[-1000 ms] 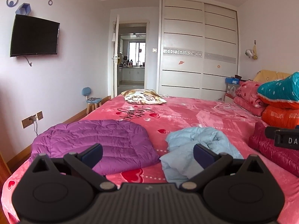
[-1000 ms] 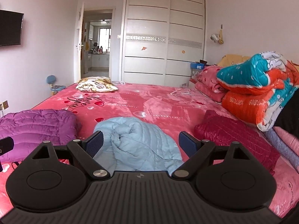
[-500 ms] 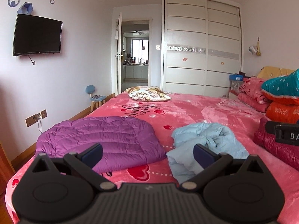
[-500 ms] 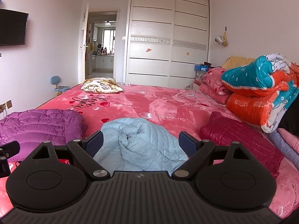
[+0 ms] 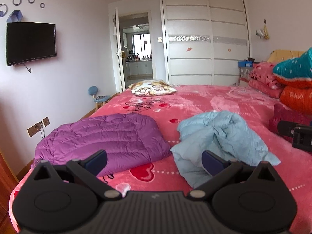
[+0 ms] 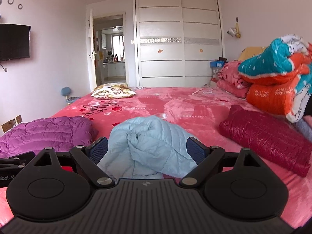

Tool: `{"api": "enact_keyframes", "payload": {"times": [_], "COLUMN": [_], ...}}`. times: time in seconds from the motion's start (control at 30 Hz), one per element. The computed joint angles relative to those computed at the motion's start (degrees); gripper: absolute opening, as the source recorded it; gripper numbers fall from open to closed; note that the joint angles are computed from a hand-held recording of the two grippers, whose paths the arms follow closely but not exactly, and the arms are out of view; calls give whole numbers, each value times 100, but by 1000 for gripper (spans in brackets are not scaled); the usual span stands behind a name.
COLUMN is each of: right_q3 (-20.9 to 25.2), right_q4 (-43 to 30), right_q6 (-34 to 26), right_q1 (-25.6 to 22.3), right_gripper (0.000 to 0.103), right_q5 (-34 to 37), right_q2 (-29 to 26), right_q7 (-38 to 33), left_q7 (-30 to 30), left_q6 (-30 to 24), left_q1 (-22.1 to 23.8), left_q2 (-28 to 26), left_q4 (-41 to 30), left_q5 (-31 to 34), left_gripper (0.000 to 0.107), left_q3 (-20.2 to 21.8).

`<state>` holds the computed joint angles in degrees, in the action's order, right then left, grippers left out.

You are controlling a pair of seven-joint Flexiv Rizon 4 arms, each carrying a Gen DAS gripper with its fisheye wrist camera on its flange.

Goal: Fold large clothes
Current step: 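Move both tools toward the crumpled light-blue jacket on the bed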

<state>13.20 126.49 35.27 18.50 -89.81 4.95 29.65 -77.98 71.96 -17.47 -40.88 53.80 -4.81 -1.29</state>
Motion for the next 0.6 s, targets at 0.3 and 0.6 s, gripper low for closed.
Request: {"api": "enact_keyframes", "payload": {"times": [0.3, 0.6], "right_q3": [-102, -159], "right_q4": [119, 153], "right_q6": [217, 367], "right_q1": [-113, -184], "right_gripper": [103, 103], "right_q5": [66, 293], "right_q2": [-85, -185], "right_q7": [216, 25], "left_q7": [-112, -237], "left_q6": [-470, -823], "left_q1": [-188, -337], "left_q2": [-256, -458], "left_q4": [-359, -660], "left_q5": [207, 460], "left_gripper": [102, 102], "left_q3": [161, 222]}}
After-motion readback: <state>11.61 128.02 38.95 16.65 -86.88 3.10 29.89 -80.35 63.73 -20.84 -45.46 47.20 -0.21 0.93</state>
